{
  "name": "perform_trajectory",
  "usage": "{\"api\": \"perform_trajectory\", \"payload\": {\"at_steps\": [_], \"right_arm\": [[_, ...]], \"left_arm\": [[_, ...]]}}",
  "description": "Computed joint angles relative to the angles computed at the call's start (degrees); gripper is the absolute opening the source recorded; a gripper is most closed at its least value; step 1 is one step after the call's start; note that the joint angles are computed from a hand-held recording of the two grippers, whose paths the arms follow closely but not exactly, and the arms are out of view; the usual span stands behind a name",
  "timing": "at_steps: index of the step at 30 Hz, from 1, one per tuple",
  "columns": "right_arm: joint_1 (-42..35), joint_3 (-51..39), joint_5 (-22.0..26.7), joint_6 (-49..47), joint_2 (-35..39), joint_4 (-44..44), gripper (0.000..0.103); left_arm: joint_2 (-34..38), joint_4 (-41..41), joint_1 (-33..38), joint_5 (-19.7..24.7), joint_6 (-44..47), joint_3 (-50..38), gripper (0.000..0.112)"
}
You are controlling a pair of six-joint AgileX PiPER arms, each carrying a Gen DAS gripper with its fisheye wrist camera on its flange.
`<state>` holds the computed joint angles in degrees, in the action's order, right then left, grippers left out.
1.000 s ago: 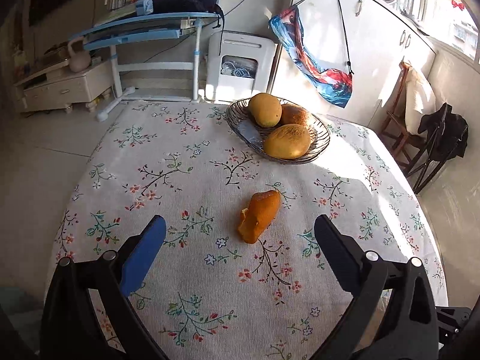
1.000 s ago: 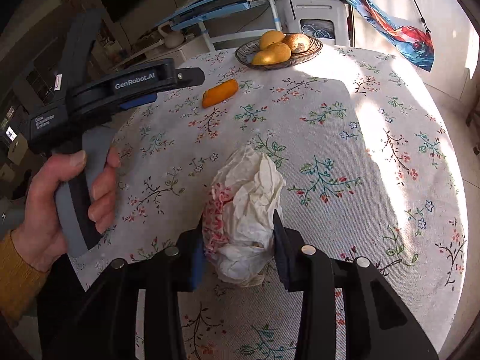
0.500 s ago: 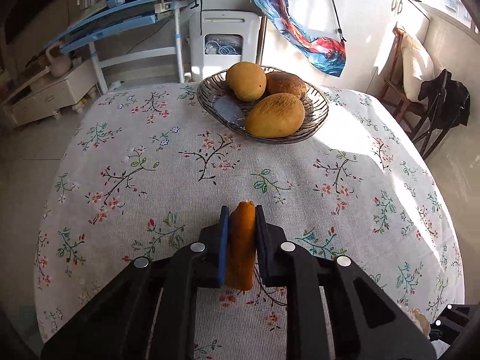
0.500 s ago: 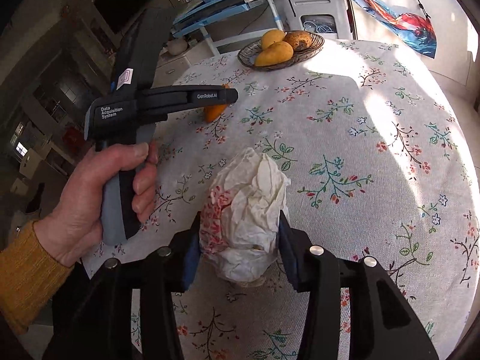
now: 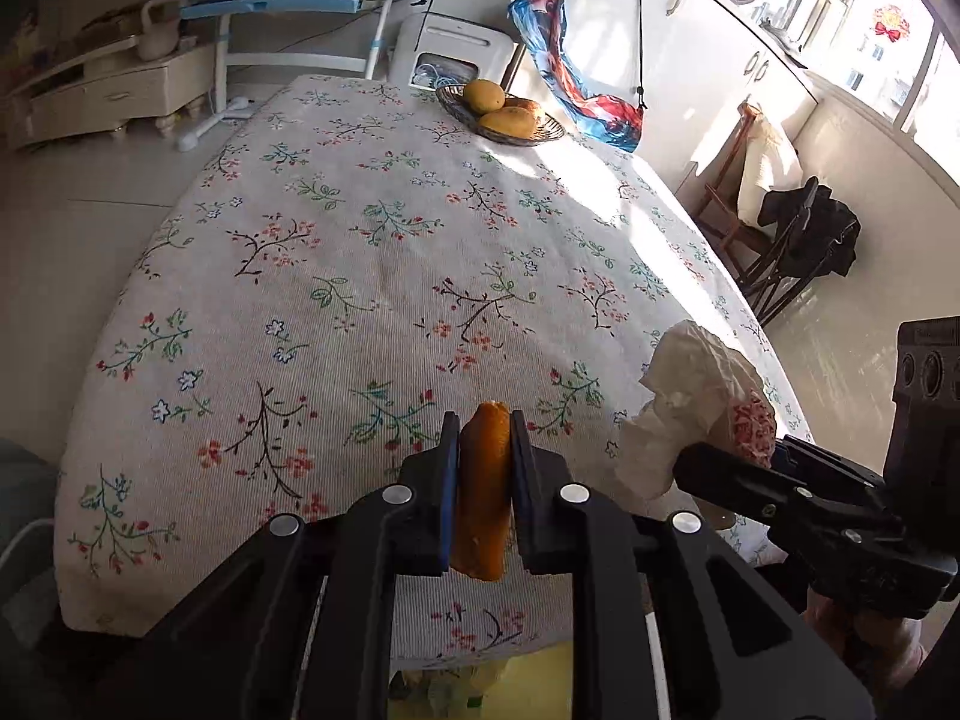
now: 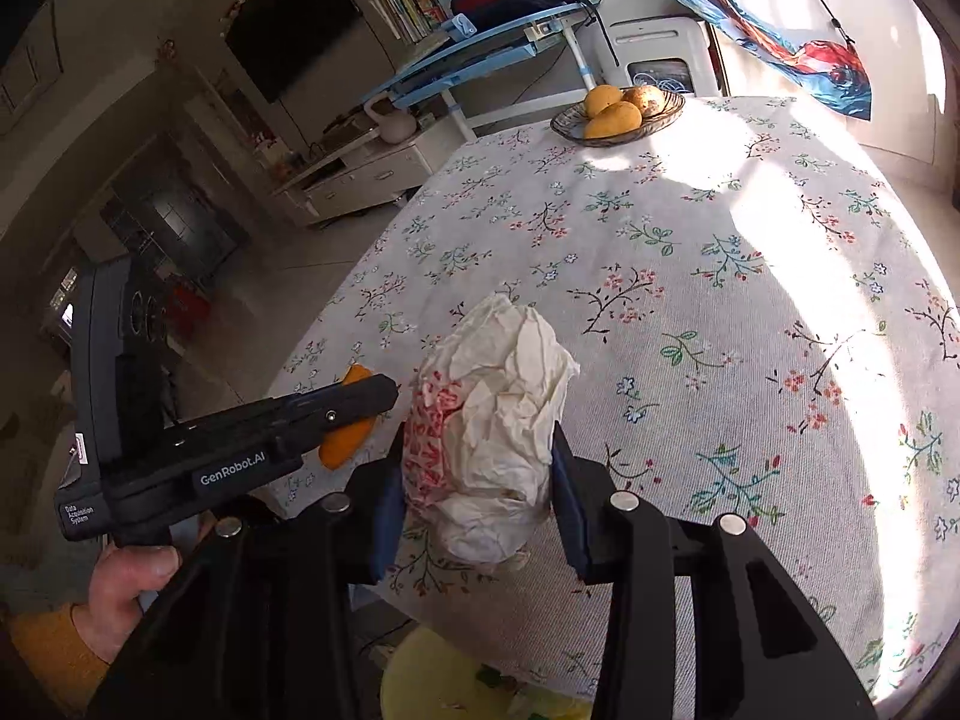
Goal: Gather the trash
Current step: 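Carry peel and tissue to the yellow basin and open both tools to drop them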
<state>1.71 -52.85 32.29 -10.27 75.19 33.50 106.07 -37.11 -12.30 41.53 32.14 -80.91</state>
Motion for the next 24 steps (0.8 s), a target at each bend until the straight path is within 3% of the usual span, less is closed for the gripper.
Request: {"api": "perform_trajectory", "payload": {"at_steps": [5,8,12,19,24], "right_arm": [[10.5,7.2,-3.3,17.0,-9.1,-12.8,0.042],[17.8,10.3,-2.6,30.1,-12.4,-23.3,0.042],[22.3,12.5,0.5,35.4,-10.6,-24.2,0.042],[30.6,9.4,6.8,47.2,-4.7,-34.1,0.045],[32.4,10.2,9.6,59.1,-7.3,-42.2,0.06]], "left_arm": [[-11.2,-6.8,5.1,-0.6,8.0,16.4,0.015],[-15.0,-9.0,7.7,0.2,10.6,23.5,0.015],[-17.9,-12.4,9.4,0.3,13.4,30.8,0.015],[-20.4,-11.9,7.6,-1.7,15.1,34.3,0.016],[-20.3,-4.9,3.3,-4.0,9.4,33.8,0.016]]}}
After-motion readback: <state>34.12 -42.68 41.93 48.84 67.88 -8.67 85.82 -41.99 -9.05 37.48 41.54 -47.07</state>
